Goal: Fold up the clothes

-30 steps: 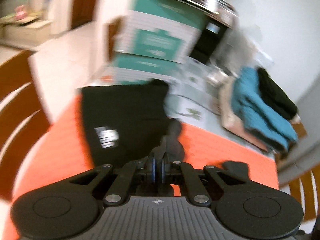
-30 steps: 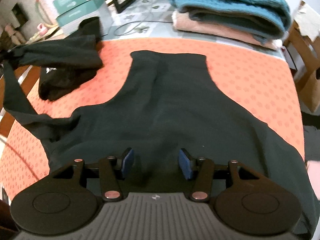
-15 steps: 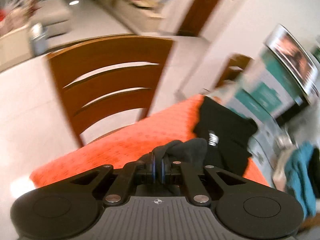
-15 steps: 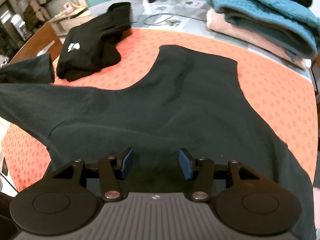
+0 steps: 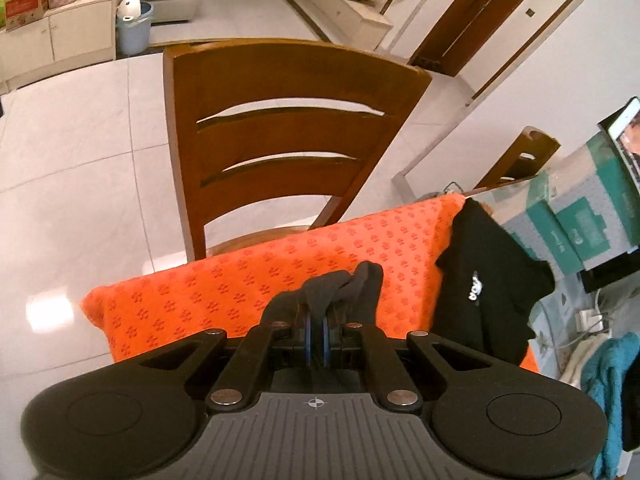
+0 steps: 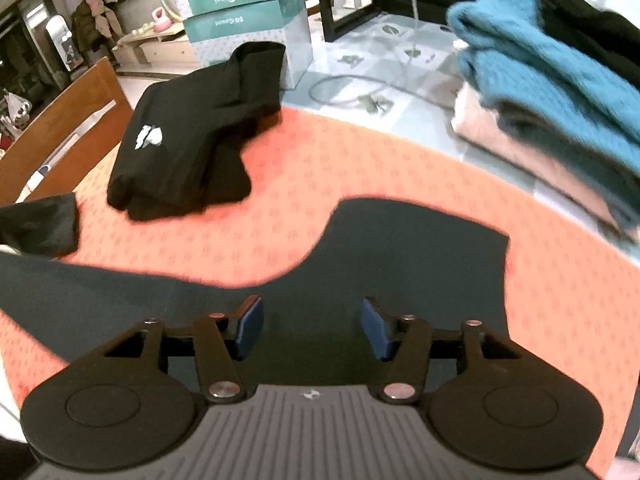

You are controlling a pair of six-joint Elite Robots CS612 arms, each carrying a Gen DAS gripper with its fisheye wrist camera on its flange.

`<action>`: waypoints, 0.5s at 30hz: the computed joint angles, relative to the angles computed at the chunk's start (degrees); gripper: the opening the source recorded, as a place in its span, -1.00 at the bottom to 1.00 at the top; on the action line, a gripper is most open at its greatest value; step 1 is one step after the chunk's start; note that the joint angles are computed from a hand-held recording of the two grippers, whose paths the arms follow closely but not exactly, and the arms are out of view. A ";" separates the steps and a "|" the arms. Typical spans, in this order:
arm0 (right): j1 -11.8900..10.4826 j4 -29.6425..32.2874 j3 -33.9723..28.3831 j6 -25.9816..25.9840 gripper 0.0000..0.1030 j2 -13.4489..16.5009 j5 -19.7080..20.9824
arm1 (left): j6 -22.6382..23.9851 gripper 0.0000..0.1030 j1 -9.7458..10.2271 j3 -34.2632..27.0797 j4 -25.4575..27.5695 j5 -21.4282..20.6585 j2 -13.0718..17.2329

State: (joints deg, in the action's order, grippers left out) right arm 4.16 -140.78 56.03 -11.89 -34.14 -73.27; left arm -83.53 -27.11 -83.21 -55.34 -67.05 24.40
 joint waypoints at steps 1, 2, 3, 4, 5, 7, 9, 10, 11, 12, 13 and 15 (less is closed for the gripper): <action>0.36 0.81 -2.26 -0.13 0.21 1.30 -0.77 | -0.05 -0.85 0.02 -0.10 -0.13 -0.11 0.04; 0.73 1.73 -4.55 -0.31 0.21 2.61 -1.79 | -0.12 -0.85 0.05 -0.13 -0.25 -0.22 0.06; 1.11 2.69 -6.97 -0.56 0.22 4.00 -3.01 | -0.27 -0.85 0.12 0.08 -0.33 -0.36 0.02; 1.49 3.80 -9.56 -0.73 0.23 5.47 -4.26 | -0.50 -0.85 0.18 0.11 -0.28 -0.53 0.07; 1.86 5.10 -12.30 -0.66 0.24 7.01 -5.53 | -0.79 -0.85 0.24 0.16 -0.18 -0.69 0.13; 2.35 8.57 -17.92 -0.95 0.24 10.13 -7.63 | -1.72 -0.85 0.37 0.22 0.04 -0.99 0.22; 2.74 12.44 -23.73 -1.53 0.14 13.31 -9.61 | -2.35 -0.85 0.43 0.14 0.17 -0.89 0.38; 2.93 14.11 -26.00 -1.91 -0.05 14.57 -10.65 | -2.59 -0.85 0.44 0.05 0.25 -0.63 0.46; 3.01 14.91 -27.25 -2.02 -0.77 15.30 -11.36 | -2.94 -0.85 0.41 -0.08 0.54 -0.15 0.52; 2.98 14.72 -27.33 -1.84 -0.84 15.43 -11.72 | -3.31 -0.86 0.38 -0.21 0.84 0.34 0.58; 2.86 13.43 -26.74 -1.34 -0.84 15.24 -11.69 | -3.66 -0.86 0.35 -0.33 1.12 0.79 0.63; 2.57 8.56 -24.71 0.33 -0.86 14.28 -12.36 | -4.22 -0.86 0.35 -0.56 1.40 1.39 0.68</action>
State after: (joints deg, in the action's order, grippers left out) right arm 6.72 -132.22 31.32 -11.56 -19.86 -85.63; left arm -87.76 -26.76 -83.77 -53.94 -65.66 25.07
